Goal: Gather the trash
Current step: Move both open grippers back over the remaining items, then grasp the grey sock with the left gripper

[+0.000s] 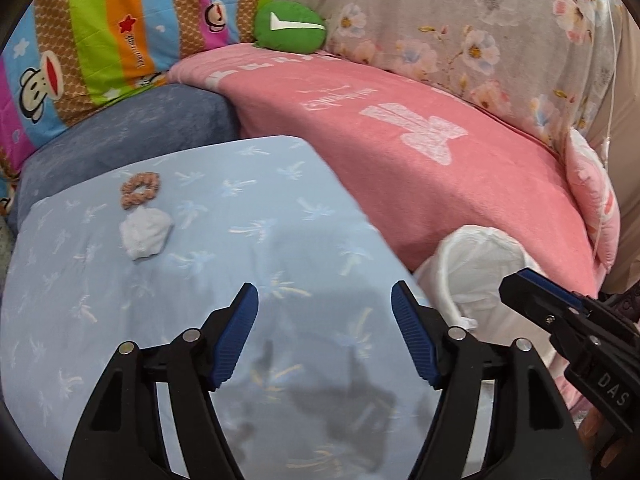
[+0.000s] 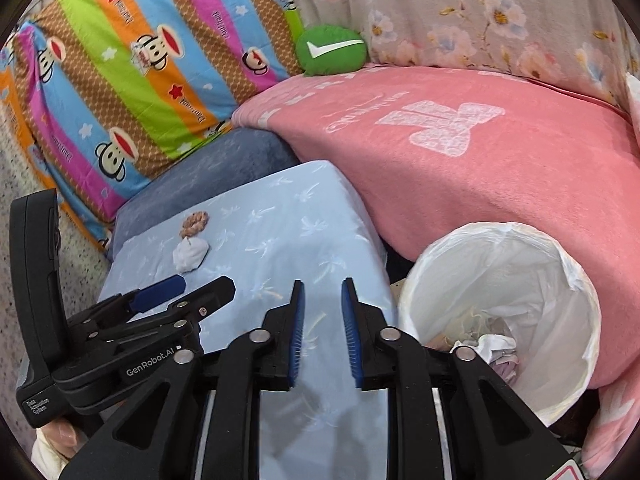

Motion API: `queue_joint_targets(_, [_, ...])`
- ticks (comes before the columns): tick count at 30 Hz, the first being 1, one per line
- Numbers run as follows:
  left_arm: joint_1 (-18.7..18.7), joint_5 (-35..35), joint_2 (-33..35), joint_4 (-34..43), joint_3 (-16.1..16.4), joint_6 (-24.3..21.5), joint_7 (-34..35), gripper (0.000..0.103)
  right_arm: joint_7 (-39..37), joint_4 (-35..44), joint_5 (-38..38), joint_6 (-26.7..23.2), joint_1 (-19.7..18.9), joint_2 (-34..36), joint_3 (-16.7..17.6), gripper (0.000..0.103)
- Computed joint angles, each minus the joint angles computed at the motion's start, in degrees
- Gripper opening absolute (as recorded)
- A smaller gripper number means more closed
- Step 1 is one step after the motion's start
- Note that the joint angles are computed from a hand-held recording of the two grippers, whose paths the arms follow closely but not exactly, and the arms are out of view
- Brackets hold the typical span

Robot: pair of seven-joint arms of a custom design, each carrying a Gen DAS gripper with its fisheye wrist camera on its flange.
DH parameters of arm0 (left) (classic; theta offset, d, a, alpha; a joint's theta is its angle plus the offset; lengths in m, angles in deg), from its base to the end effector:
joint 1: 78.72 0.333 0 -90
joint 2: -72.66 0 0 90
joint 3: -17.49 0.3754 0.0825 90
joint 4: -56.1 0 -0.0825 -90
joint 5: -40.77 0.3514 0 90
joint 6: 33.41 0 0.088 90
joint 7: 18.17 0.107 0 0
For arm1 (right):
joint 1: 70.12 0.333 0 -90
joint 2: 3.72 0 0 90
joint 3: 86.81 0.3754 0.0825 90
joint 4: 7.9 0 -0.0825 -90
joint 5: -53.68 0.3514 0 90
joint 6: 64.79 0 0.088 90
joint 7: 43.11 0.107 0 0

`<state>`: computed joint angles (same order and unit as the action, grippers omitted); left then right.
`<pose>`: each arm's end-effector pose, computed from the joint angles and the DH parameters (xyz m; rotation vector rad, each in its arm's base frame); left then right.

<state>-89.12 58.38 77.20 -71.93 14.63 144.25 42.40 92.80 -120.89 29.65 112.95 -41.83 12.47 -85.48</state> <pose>0.5412 -0.1527 0.5078 -1.7991 1.8317 -0.8961 0.5424 0.3456 0.5023 -1.7364 1.5339 -0.3570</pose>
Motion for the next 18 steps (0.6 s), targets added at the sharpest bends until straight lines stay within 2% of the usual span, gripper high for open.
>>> queue_joint_targets(5, [1.8,-1.0,0.1,-0.9,1.1,0.0,0.7,0.070,-2.1,4.7,0.4,-3.1,0.6,3.3,1.8,0.030])
queue_joint_targets(7, [1.7,1.1,0.3,-1.2,2.9,0.2,-1.6,0.078,-3.0,6.9,0.7,-4.2,1.1,4.9,2.2,0.033])
queue_joint_targets(13, [2.6,4.7,2.2,-0.1,6.5,-0.7,-5.4,0.081,-6.8,15.7,3.0,-8.4,1.9,11.1,4.2,0.038])
queue_joint_targets(18, [4.4,1.7,4.7,2.2,6.9,-1.7,-3.9,0.087,-10.2,25.7,5.3,-13.0,3.2,17.5,5.1,0.039])
